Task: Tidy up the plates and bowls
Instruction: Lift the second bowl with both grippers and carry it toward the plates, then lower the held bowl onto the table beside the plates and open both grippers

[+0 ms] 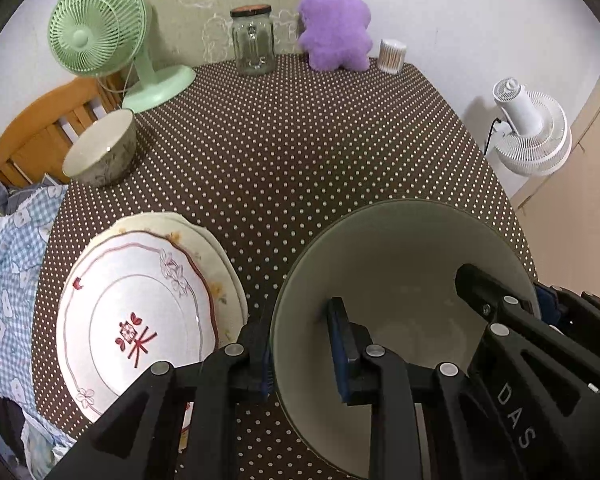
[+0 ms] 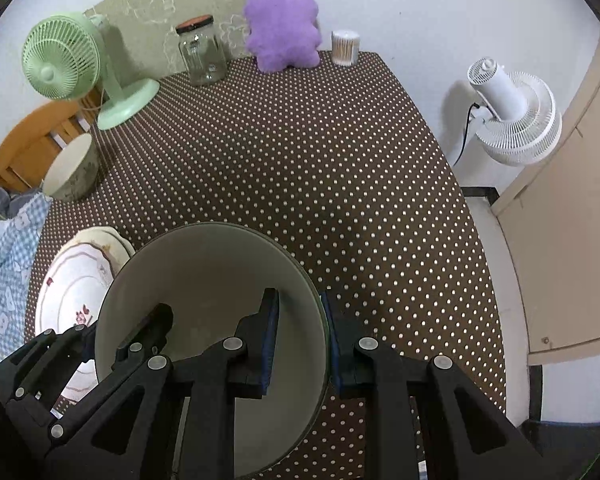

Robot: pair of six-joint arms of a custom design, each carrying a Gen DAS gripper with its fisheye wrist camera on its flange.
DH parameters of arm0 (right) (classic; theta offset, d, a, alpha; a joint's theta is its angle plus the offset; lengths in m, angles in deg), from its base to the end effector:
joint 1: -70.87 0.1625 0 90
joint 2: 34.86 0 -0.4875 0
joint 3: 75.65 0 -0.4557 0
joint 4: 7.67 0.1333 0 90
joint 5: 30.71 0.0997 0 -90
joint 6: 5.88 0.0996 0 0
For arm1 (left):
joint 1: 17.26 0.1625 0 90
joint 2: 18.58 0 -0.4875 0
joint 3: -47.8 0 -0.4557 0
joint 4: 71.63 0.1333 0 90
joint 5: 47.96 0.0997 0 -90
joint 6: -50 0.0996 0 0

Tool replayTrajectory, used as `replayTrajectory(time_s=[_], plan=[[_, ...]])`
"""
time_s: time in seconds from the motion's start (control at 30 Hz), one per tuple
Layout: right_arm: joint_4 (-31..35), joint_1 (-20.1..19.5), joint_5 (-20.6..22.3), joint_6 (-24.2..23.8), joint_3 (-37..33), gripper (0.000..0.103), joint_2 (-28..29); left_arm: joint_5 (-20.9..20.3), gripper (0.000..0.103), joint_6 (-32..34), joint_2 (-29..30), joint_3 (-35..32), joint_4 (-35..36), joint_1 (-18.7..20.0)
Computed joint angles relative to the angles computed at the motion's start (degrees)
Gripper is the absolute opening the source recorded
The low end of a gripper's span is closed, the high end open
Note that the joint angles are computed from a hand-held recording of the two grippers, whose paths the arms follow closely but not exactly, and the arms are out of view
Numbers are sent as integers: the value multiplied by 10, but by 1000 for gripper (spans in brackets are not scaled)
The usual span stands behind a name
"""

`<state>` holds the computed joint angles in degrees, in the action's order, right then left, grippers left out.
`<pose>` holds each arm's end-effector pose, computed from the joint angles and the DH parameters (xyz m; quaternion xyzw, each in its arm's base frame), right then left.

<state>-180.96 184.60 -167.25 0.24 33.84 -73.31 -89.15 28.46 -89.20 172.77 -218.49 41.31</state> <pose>0.3141 -0.5630 -0.0111 0.0982 -0.9091 0.1959 0.3543 -0.0986 -0.5607 0.1909 0.0695 0.9078 -0.2021 0.3608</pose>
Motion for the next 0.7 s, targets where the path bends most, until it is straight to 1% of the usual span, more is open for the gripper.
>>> replayTrajectory(time_s=[0.1, 0.3, 0.43, 0.57, 0.67, 0.7], plan=[[8, -3, -3, 6, -1, 25, 3, 2, 22, 0, 4, 1, 2, 2], [21, -6, -7, 11, -4, 25, 10, -9, 22, -6, 6, -3, 16, 13], [14, -7, -15, -1, -4, 25, 15, -23, 23, -16, 5, -4, 23, 19], [12, -10, -14, -5, -5, 25, 18, -12, 23, -13, 9, -1, 19, 16], [21, -14, -16, 5, -5, 25, 20, -17, 22, -10, 9, 0, 21, 18], [14, -14, -18, 1, -4, 25, 21, -15, 22, -9, 9, 1, 18, 17]])
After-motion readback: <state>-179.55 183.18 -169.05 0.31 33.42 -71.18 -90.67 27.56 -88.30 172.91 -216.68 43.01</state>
